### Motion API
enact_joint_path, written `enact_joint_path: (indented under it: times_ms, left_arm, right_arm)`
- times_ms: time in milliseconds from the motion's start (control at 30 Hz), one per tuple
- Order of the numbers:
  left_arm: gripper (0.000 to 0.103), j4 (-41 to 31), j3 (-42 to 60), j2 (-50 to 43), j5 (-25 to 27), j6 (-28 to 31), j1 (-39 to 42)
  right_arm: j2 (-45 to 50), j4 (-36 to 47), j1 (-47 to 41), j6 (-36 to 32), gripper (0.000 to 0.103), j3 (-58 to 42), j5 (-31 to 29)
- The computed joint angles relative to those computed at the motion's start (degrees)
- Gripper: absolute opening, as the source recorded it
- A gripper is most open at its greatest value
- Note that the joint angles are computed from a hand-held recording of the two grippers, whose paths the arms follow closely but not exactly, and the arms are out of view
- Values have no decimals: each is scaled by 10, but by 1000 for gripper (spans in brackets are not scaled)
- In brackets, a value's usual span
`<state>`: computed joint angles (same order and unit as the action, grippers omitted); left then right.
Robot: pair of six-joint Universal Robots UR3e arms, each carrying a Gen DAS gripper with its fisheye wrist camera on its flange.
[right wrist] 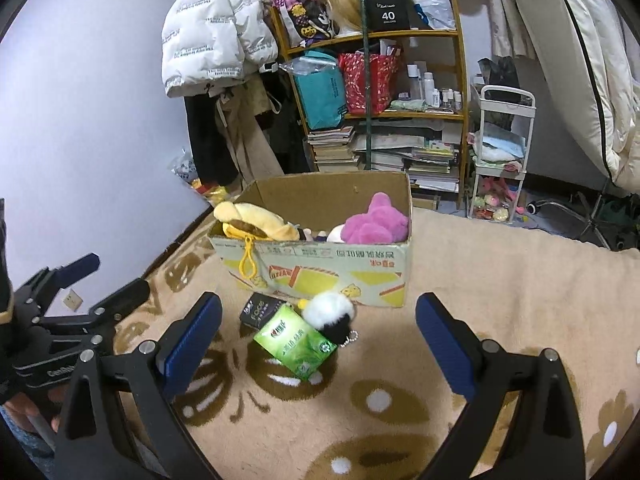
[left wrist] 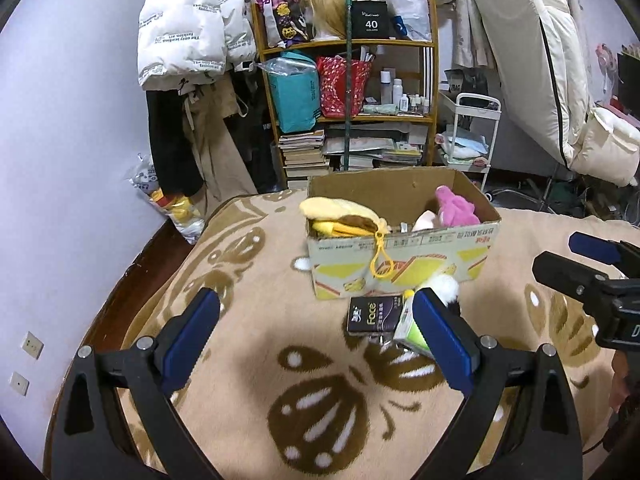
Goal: Organize soft objects
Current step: 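Pull both grippers back from the box toward the tissue packs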
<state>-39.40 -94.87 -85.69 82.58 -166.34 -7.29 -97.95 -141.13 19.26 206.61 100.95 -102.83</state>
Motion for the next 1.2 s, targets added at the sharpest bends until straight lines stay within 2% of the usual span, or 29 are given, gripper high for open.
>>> enact_joint_path:
  times_ms: [300, 567, 667, 867, 1033, 1200]
  left_arm:
    - [96, -16, 20, -32, -8, -6, 10]
    - [96, -36, 44, -68, -23, -10, 24]
    - [96, -69, 67, -85, -37, -2, 29]
    - [96, -82, 100, -123, -22, 6, 15]
    - [96, -114, 147, -167, -41, -11, 18]
    - [96, -129, 179, -205, -30, -25, 13]
  right_arm:
    - [23, 0, 16, -3, 102, -4, -23]
    - [44, -4, 5, -2, 102, 1, -9]
    - [58, -1, 5, -4, 102, -4, -9]
    - [85, -3, 1, -12, 102, -13, -1]
    - [106, -6, -6, -20, 102, -16, 11]
    - [130, -9, -14, -30, 102, -21, 25]
